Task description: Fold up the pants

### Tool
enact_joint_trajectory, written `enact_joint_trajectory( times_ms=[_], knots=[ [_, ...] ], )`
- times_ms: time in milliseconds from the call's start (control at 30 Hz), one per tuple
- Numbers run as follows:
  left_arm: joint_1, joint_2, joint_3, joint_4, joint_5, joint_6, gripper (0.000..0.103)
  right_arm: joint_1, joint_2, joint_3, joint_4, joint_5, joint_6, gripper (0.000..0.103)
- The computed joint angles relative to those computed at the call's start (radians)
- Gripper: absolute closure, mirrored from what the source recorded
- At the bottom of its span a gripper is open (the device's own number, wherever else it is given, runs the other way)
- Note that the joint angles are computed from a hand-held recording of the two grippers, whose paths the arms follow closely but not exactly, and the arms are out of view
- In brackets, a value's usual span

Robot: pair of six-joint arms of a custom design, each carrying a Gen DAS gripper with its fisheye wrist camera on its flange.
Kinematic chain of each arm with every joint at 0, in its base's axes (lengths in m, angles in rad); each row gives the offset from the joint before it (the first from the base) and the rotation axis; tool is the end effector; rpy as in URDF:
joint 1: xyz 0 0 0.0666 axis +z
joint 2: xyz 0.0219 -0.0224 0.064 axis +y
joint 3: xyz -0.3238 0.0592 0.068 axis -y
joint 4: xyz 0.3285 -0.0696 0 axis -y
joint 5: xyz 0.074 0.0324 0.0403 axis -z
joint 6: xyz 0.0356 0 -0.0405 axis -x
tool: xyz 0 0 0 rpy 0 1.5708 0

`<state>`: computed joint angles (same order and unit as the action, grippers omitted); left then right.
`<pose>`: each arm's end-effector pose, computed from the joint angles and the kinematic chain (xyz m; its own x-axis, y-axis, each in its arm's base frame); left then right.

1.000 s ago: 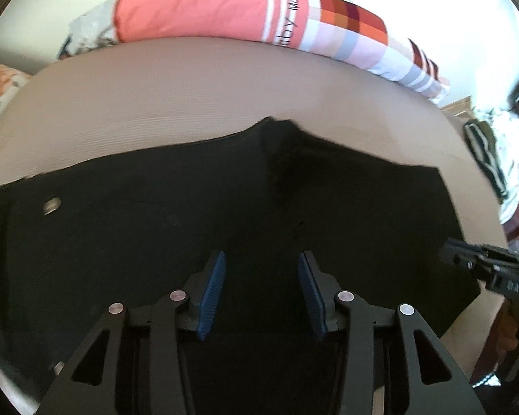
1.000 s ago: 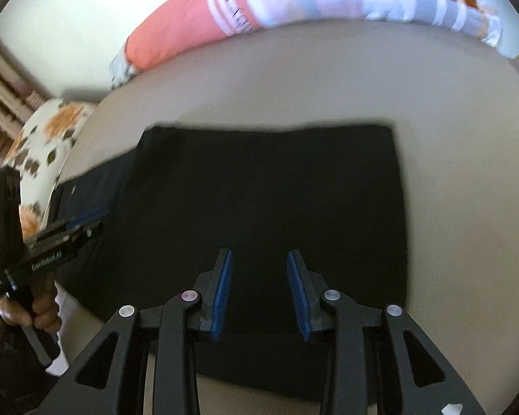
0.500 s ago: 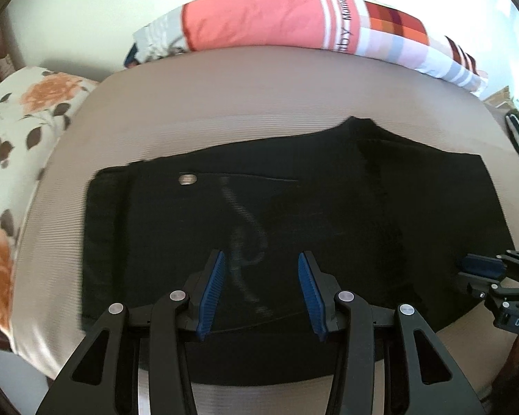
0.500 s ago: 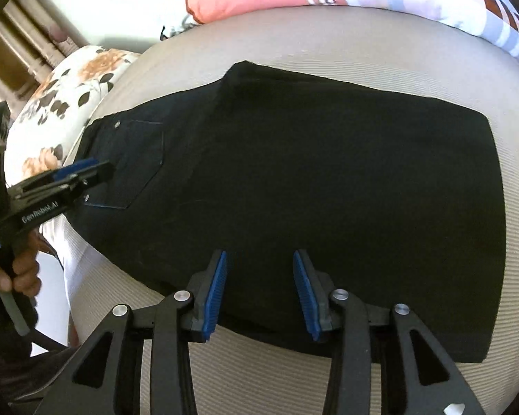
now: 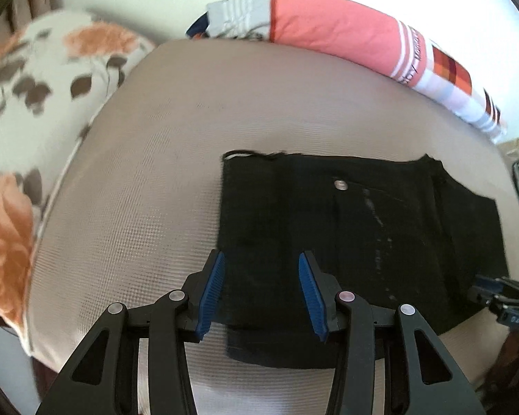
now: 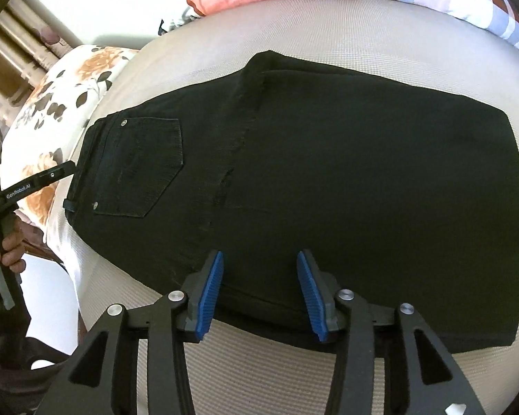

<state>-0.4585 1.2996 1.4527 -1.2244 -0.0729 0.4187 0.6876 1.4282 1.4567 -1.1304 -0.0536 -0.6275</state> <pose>0.3396 -0.1652 0.4147 -0.8859 -0.0149 -0.4636 0.0547 0.9892 -0.1363 0.3243 0.2683 0.3723 -0.9411 -0.0143 -0.3378 -0.1234 0.9446 0.3040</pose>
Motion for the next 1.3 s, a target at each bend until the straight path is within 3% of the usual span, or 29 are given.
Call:
enact_joint_trajectory(
  times_ms=[200, 367, 467, 567, 667, 833, 967, 1067, 1133, 1300],
  knots=[
    [0.157, -0.021, -0.103, 0.1, 0.343, -0.05, 0.057, 0.011, 0.036, 0.052, -0.034, 0.0, -0.035, 0.053],
    [0.234, 0.031, -0.112, 0.119, 0.518, -0.092, 0.056, 0.001, 0.029, 0.069, -0.027, -0.035, -0.077, 0.052],
    [0.268, 0.057, -0.103, 0.143, 0.596, -0.13, 0.051, 0.003, 0.033, 0.111, -0.061, -0.005, -0.081, 0.051],
    [0.306, 0.104, -0.067, 0.119, 0.694, -0.178, 0.051, 0.001, 0.045, 0.158, -0.104, 0.026, -0.089, 0.05],
    [0.356, 0.175, -0.008, 0.038, 0.832, -0.281, 0.048, -0.006, 0.062, 0.203, -0.142, 0.047, -0.108, 0.05],
    [0.435, 0.309, 0.089, -0.113, 1.062, -0.346, 0.048, -0.013, 0.109, 0.274, -0.188, 0.063, -0.128, 0.05],
    [0.452, 0.349, 0.117, -0.171, 1.126, -0.402, 0.048, -0.002, 0.16, 0.336, -0.215, 0.07, -0.142, 0.05],
    [0.45, 0.335, 0.125, -0.165, 1.083, -0.409, 0.049, 0.01, 0.191, 0.374, -0.23, 0.067, -0.134, 0.05],
    [0.441, 0.316, 0.131, -0.159, 0.999, -0.425, 0.049, 0.017, 0.216, 0.401, -0.248, 0.066, -0.116, 0.05],
    [0.451, 0.336, 0.135, -0.178, 1.046, -0.431, 0.049, 0.022, 0.248, 0.426, -0.255, 0.055, -0.115, 0.05]
  ],
)
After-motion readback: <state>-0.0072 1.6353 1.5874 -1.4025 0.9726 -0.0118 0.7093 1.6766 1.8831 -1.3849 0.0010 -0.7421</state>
